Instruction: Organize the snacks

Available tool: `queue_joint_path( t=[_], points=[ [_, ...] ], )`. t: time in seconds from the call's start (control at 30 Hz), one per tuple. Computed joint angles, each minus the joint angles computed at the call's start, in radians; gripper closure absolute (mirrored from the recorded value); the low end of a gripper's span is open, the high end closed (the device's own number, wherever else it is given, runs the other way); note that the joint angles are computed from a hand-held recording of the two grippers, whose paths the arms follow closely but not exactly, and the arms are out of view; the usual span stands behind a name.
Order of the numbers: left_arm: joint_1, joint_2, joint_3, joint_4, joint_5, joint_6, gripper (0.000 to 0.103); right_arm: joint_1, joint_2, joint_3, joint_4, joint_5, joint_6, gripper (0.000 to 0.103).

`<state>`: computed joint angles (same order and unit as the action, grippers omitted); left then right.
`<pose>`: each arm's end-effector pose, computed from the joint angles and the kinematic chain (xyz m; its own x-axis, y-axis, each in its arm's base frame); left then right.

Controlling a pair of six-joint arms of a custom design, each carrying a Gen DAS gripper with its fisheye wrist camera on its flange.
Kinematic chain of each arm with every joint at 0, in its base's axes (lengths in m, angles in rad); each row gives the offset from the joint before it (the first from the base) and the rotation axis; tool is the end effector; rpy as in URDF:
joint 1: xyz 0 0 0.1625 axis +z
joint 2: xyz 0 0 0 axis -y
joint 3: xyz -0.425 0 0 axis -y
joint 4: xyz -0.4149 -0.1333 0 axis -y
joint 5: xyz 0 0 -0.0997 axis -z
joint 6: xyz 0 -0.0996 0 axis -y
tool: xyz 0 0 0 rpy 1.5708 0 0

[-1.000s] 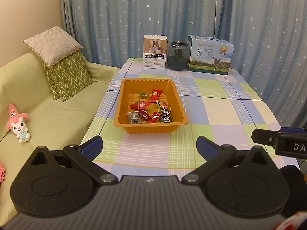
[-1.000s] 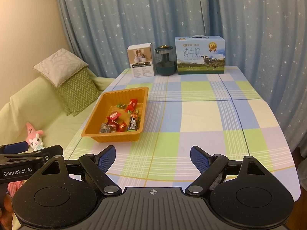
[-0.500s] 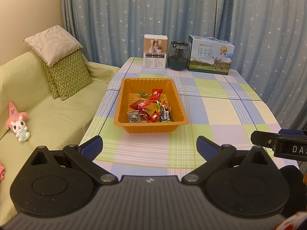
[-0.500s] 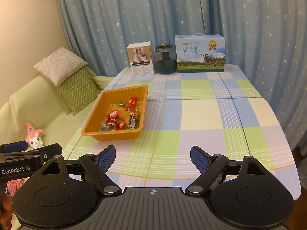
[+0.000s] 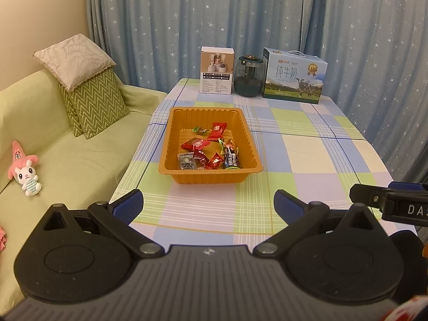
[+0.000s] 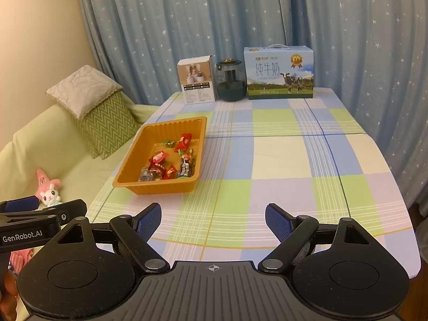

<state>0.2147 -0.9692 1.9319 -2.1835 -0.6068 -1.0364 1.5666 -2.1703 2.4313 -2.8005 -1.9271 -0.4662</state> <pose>-0.4932 -0.3277 0.0848 -0.7115 0.1421 -0.6881 0.5997 0.6330 -0.4894 0.0973 -0.2949 0.4356 -0.8372 0.0057 0.5469 -0.4186 0.6369 -0.6474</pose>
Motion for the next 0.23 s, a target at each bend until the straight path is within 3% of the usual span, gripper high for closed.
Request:
queue_joint_path(
  t=[0.23],
  points=[
    [-0.004, 0.000, 0.020, -0.055, 0.002, 0.015, 0.000, 0.000, -0.004, 0.003, 0.002, 0.000, 0.001, 0.018]
  ],
)
